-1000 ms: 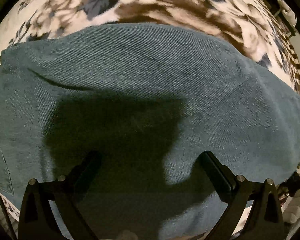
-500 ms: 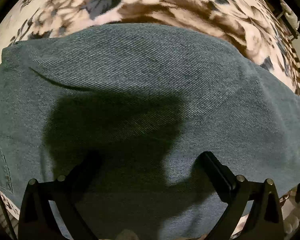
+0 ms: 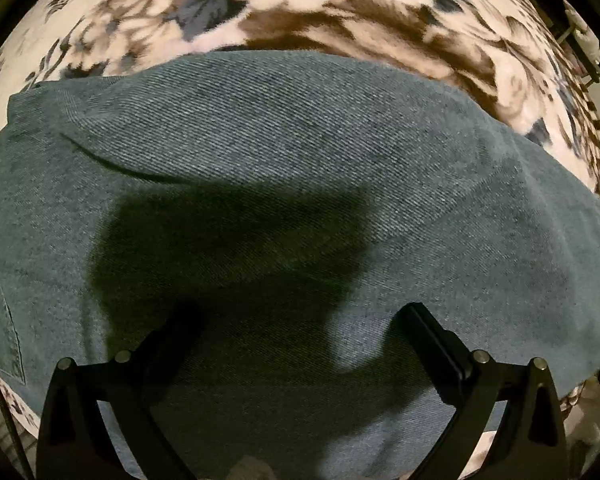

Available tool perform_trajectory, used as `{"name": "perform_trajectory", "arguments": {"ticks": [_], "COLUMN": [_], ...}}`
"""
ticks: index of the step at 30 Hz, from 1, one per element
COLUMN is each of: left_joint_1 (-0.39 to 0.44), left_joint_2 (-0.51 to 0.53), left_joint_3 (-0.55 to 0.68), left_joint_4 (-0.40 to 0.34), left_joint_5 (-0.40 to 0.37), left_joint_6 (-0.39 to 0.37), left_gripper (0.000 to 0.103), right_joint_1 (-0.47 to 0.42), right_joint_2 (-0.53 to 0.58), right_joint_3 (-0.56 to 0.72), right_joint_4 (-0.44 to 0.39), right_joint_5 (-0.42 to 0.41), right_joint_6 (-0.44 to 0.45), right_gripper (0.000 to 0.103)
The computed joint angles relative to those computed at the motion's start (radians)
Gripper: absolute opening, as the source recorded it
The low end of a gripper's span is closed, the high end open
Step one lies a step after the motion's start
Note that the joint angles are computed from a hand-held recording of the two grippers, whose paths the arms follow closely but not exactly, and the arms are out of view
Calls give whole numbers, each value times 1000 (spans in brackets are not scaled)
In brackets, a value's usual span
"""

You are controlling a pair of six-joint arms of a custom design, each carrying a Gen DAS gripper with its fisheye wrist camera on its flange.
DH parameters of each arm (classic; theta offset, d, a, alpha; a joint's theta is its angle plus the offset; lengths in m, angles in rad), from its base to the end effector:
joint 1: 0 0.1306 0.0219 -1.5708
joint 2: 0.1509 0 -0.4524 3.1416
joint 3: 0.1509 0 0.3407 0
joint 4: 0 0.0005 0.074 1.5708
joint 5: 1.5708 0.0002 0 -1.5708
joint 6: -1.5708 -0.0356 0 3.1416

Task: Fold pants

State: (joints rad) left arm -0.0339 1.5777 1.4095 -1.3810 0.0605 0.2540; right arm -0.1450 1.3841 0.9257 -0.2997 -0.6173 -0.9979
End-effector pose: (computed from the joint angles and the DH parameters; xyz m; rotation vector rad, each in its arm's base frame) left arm 0.4307 -0.0173 0.4108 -0.3424 3.1086 -0.0985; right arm 0.3848 -0.0359 0.3610 1.0258 2.2068 1.1290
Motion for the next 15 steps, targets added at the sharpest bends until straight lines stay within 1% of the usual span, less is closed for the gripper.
{"name": "perform_trajectory", "arguments": {"ticks": [2,4,5,6,8,10,11,12,13,15], "left_joint_1": [9,28,35,47,88,143,190,220,262,368], "left_joint_2": [-11,-36,-45,-56,-83,-107,-125,-136,-149,-178], "left_joint_3": [15,32,40,50,70,88,97,103,106,112], "left_joint_4": [-7,-2,-4,-7,-20,-40,-55,-65,-79,-111], "left_joint_5": [19,58,64,71,100,130,148,155,160,171], "left_joint_6": [-5,-10,-11,-9,-1,0,-8,-16,-29,-70], "left_gripper": [103,103,103,103,103,103,103,103,103,103], "right_joint_1": [20,61,77,115,174,264,304,371,412,521], "right_joint_2": [-35,-68,-80,-87,-82,-56,-41,-16,-4,48], "right_joint_3": [28,79,111,156,216,290,319,362,385,442], "right_joint_4": [-19,-49,-84,-120,-163,-212,-231,-264,-285,-317], "right_joint_5": [16,30,37,50,76,115,132,159,178,216], "right_joint_6": [-3,6,22,38,51,74,83,107,116,140], "right_gripper": [11,11,11,11,11,11,11,11,11,11]}}
